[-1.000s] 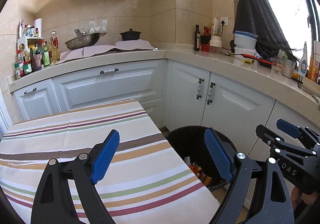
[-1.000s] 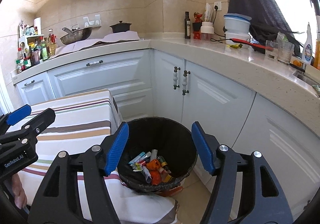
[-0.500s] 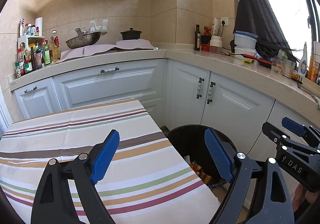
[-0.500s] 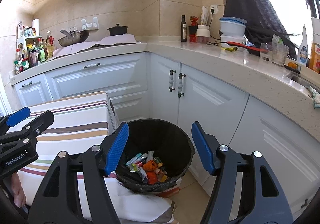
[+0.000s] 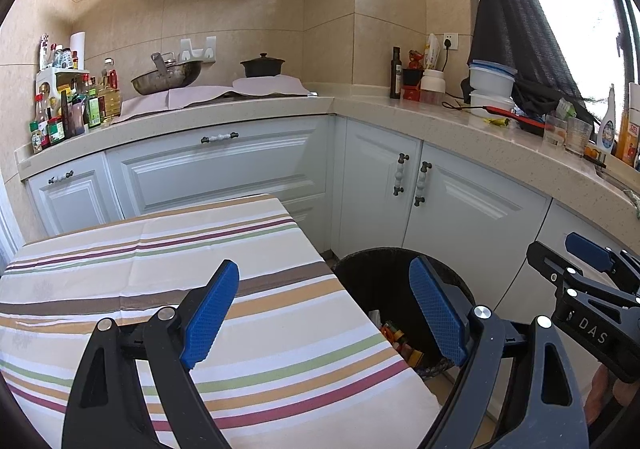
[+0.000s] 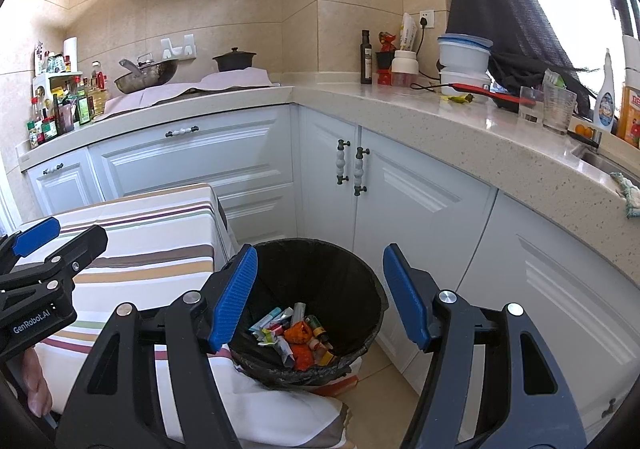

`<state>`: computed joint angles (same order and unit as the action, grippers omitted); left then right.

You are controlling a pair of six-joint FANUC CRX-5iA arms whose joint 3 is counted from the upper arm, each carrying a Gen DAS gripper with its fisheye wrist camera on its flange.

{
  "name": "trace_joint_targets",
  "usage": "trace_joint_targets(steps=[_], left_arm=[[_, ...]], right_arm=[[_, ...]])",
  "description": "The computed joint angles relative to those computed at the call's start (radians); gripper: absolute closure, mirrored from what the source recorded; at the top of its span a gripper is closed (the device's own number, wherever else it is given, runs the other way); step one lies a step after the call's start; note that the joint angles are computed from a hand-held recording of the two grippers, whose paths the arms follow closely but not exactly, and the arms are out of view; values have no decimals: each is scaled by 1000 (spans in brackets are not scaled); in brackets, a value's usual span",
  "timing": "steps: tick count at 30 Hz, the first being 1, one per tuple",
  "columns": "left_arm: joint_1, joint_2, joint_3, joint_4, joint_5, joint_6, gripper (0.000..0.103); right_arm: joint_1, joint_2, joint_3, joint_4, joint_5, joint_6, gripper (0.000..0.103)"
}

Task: Collect trash

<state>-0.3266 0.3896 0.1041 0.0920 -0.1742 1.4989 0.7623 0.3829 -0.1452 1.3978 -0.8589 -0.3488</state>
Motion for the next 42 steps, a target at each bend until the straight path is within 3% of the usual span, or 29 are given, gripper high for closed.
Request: trace_joint_targets(steps=[17,31,35,42], left_arm=[[7,-1,-21,41,16,-33,19],[7,3,-14,18,12,-7,19],[4,5,10,-46,-6,54,19],[2,2,1,-23,5,24,19]], right_arm=[[0,0,1,0,0,1,39],[-1,-1,-1,1,1,1,39],[-1,-2,-1,-3,2,5,39],[-6,-8,-10,0,7,3,39]])
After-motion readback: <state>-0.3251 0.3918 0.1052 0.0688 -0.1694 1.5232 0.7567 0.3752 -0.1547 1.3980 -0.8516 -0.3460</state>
